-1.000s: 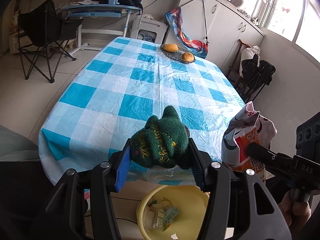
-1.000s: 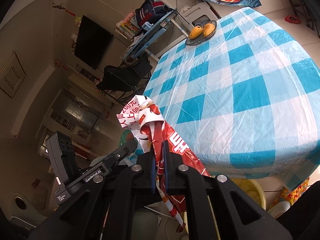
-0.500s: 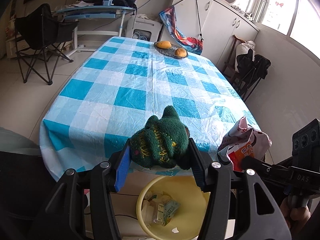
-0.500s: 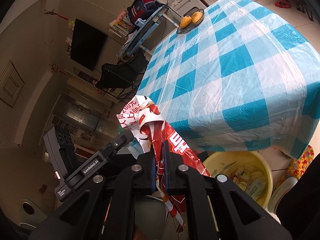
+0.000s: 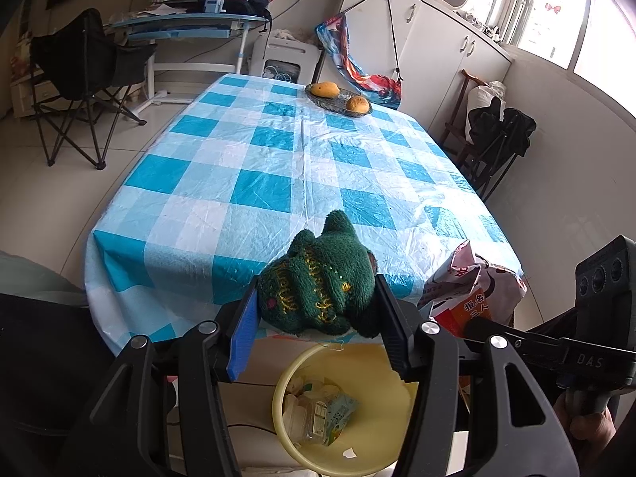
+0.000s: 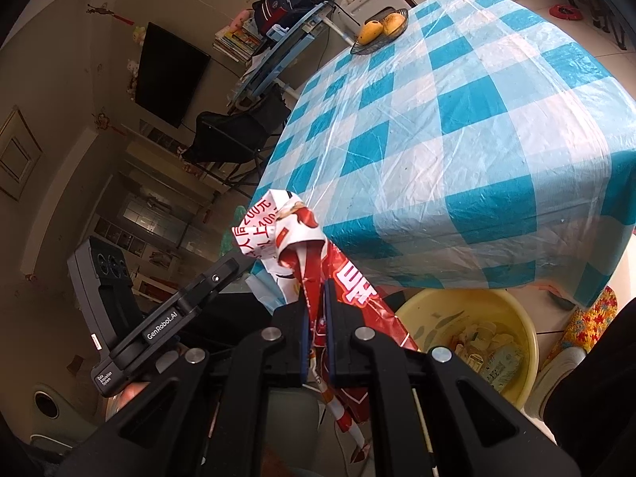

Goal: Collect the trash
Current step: 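Lift the glove and wrapper and carry them toward the yellow bucket, then open both tools over the yellow bucket to drop glove and wrapper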

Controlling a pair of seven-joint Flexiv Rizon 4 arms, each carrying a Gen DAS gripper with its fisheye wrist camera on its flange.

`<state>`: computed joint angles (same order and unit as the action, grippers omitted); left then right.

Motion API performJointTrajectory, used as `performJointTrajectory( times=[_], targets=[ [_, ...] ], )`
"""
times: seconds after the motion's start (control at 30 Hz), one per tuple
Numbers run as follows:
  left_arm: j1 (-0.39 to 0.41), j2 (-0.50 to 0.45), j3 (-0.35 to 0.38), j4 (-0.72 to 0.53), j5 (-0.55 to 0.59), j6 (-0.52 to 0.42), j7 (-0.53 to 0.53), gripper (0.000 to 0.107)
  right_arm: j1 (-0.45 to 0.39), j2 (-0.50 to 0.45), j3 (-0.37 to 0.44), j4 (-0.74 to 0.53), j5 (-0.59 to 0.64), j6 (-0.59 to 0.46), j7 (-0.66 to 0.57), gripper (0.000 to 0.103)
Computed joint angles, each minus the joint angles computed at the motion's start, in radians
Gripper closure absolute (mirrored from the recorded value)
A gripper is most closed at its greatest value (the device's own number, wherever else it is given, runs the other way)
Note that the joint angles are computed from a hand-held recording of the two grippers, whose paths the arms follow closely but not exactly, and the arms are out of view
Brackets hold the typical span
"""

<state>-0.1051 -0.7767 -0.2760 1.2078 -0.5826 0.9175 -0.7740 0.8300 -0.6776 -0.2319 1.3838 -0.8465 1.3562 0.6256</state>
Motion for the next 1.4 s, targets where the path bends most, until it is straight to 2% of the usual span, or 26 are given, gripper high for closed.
performJointTrajectory(
  times=[0.33, 0.87, 1.0, 1.07, 1.1, 1.23, 1.33, 1.4],
  targets=[
    [0.002, 0.003, -0.001, 0.004, -0.001, 0.001, 0.000, 0.055, -0.001, 0.001, 0.013, -0.004, 0.000, -0.017, -0.003, 0.094],
    [0.009, 0.029, -0.004, 0.036, -0.013, -0.006, 0.034, 0.055, -0.023, -0.004, 0.105, -0.010, 0.114, -0.096, -0.081, 0.093],
    [0.005, 0.037, -0.007, 0.052, -0.014, -0.004, 0.052, 0.055, -0.014, 0.014, 0.098, 0.014, 0.121, -0.113, -0.062, 0.083],
    [0.003, 0.041, -0.007, 0.062, -0.011, -0.006, 0.063, 0.055, -0.007, 0.022, 0.093, 0.021, 0.111, -0.126, -0.048, 0.075],
    [0.001, 0.042, -0.005, 0.063, -0.008, -0.012, 0.066, 0.055, -0.005, 0.025, 0.091, 0.023, 0.104, -0.134, -0.042, 0.068],
    [-0.018, 0.031, 0.025, 0.038, 0.039, -0.084, 0.054, 0.052, -0.004, 0.037, 0.095, 0.028, 0.078, -0.169, -0.022, 0.059],
    [-0.047, 0.010, 0.074, -0.013, 0.121, -0.194, 0.018, 0.049, -0.004, 0.052, 0.107, 0.026, 0.057, -0.233, -0.020, 0.052],
    [-0.061, 0.003, 0.090, -0.024, 0.160, -0.207, 0.014, 0.049, -0.008, 0.054, 0.125, 0.009, 0.052, -0.296, -0.038, 0.048]
  ],
)
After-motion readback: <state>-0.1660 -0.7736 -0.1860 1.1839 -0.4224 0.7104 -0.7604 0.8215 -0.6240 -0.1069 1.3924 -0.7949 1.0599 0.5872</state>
